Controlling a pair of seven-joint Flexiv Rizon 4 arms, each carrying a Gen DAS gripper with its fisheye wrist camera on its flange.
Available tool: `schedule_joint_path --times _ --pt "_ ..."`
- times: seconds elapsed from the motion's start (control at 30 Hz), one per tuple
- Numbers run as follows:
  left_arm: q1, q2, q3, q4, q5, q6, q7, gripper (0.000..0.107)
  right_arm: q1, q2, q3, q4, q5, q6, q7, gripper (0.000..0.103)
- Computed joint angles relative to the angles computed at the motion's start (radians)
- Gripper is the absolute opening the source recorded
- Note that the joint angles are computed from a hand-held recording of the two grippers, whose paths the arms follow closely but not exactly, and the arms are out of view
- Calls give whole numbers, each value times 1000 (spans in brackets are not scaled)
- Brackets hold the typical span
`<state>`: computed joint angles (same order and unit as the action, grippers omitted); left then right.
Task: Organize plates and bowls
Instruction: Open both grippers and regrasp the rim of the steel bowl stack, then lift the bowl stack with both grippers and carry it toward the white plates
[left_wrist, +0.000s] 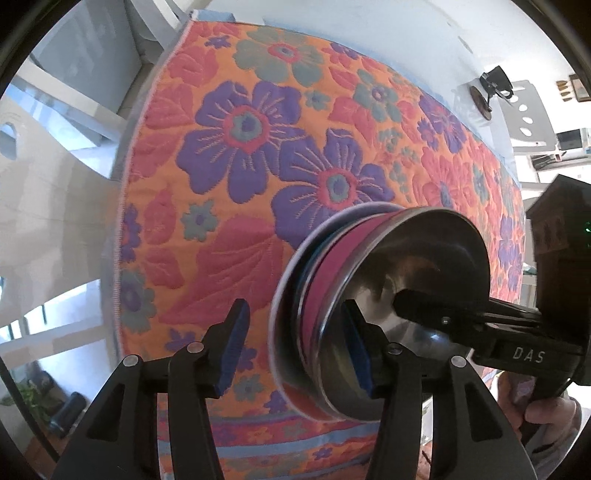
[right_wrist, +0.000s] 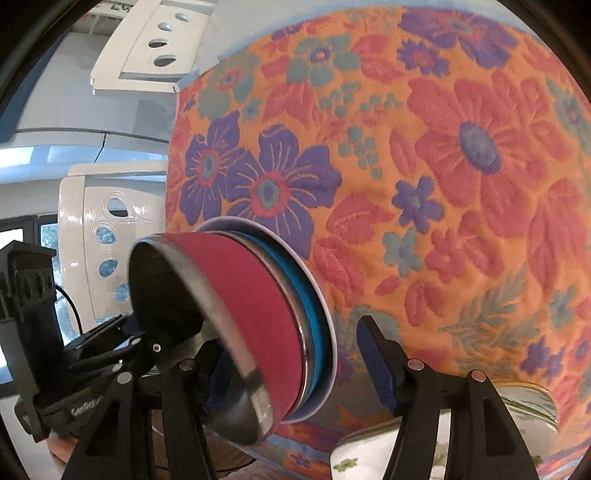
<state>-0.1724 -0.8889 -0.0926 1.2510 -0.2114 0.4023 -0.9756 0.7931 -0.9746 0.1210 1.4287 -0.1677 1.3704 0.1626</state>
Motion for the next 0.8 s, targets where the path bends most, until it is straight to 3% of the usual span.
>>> schedule_joint_path --times 0.2,0.47,0.8 --pt "7 -1 -14 30 -21 6 4 49 20 -47 -29 -27 9 78 18 57" --pt "21 3 -37 74 -79 49 27 50 151 -65 -208 48 76 279 134 57" --pt "13 26 -38 121 -81 114 50 48 234 -61 -309 78 106 295 167 57"
